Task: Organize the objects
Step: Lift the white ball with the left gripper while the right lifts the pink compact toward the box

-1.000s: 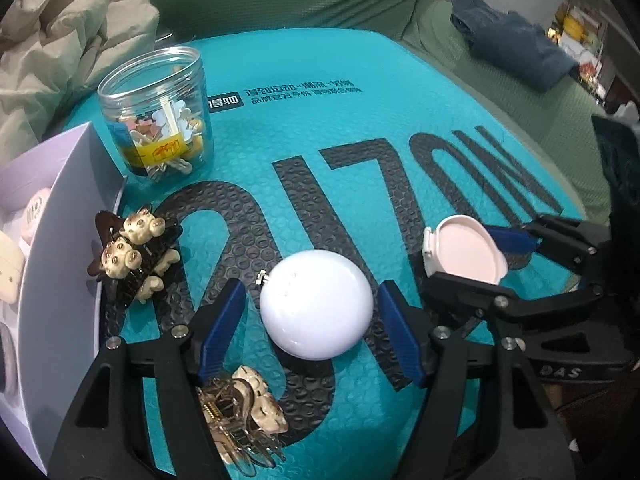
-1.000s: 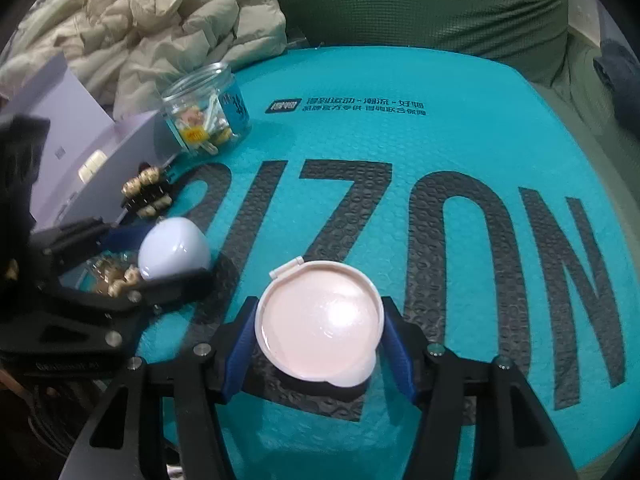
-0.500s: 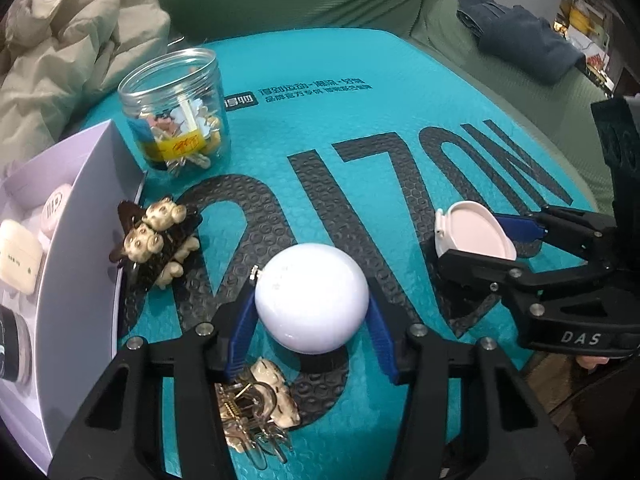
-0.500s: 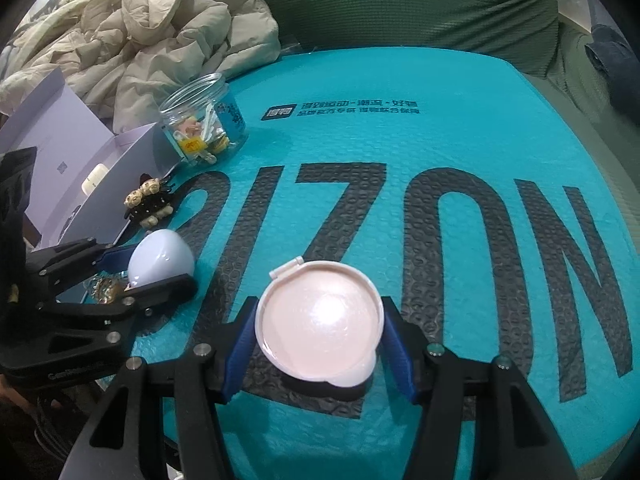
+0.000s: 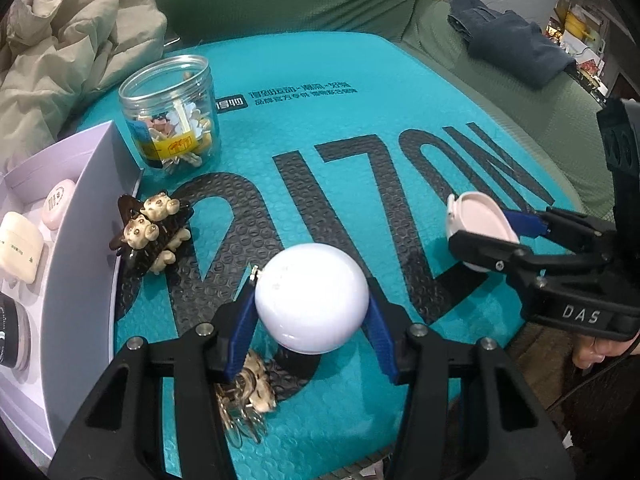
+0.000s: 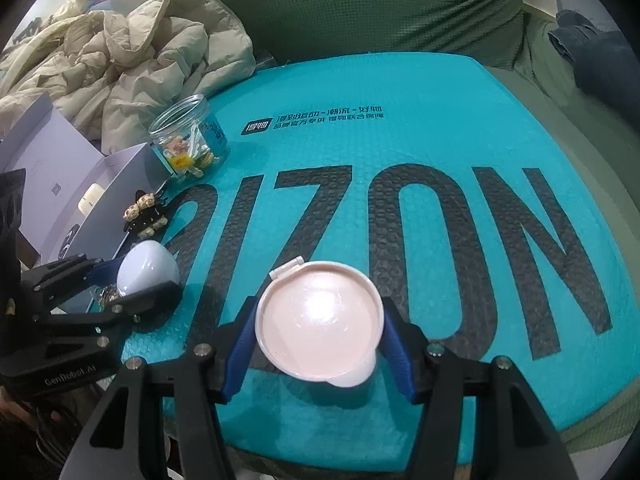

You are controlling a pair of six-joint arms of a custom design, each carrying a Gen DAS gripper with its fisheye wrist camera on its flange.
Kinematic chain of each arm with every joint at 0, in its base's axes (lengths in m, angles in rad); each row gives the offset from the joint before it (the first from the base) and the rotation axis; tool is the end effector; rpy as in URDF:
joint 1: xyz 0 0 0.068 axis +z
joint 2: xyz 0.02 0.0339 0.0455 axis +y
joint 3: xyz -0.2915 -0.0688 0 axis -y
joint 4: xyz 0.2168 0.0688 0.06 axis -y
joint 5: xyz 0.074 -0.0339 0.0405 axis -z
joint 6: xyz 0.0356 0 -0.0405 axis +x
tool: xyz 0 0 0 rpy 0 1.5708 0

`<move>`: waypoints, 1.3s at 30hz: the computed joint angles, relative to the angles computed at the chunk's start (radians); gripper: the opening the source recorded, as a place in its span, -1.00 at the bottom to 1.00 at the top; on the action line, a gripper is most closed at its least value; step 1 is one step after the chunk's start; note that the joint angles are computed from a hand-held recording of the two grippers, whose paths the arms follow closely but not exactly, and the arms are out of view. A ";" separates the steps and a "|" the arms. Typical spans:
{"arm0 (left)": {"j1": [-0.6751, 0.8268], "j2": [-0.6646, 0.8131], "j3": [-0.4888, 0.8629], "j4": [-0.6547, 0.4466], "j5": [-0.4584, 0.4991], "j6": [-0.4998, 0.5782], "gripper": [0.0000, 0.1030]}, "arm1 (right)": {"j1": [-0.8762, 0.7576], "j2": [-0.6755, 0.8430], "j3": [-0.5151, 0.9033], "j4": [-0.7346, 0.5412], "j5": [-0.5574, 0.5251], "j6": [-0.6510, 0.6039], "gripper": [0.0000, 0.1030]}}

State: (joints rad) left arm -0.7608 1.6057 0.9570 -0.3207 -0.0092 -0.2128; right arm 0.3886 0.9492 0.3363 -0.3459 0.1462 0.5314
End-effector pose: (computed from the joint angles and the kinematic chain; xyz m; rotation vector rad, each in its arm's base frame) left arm 0.2184 -0.2074 0.2313 0.6951 2.4867 -0.3641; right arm 0.1175 0.0425 0.1854 0.2383 2.5137 0.1884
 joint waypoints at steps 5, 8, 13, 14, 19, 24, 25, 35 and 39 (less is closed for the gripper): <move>-0.005 -0.031 0.000 -0.016 -0.015 -0.013 -0.04 | 0.040 -0.032 0.015 -0.048 0.017 0.030 0.16; -0.010 -0.053 -0.002 -0.023 -0.022 -0.015 -0.04 | 0.082 -0.038 0.032 -0.081 0.044 0.051 0.16; -0.007 -0.078 0.005 -0.052 -0.029 -0.014 -0.04 | 0.124 -0.044 0.047 -0.117 0.057 0.073 0.16; -0.004 -0.084 0.004 -0.056 -0.028 -0.014 -0.04 | 0.137 -0.043 0.052 -0.125 0.066 0.081 0.16; 0.007 -0.107 0.025 -0.100 -0.033 -0.011 -0.04 | 0.179 -0.036 0.084 -0.162 0.091 0.110 0.16; 0.018 -0.132 0.057 -0.154 -0.041 0.003 -0.04 | 0.222 -0.003 0.133 -0.180 0.113 0.112 0.16; 0.023 -0.140 0.063 -0.167 -0.044 0.007 -0.04 | 0.230 0.004 0.145 -0.185 0.116 0.111 0.16; 0.088 -0.208 0.088 -0.250 -0.042 0.020 -0.04 | 0.323 0.115 0.258 -0.183 0.157 0.092 0.16; 0.128 -0.232 0.082 -0.267 -0.030 0.029 -0.04 | 0.359 0.172 0.294 -0.161 0.162 0.083 0.16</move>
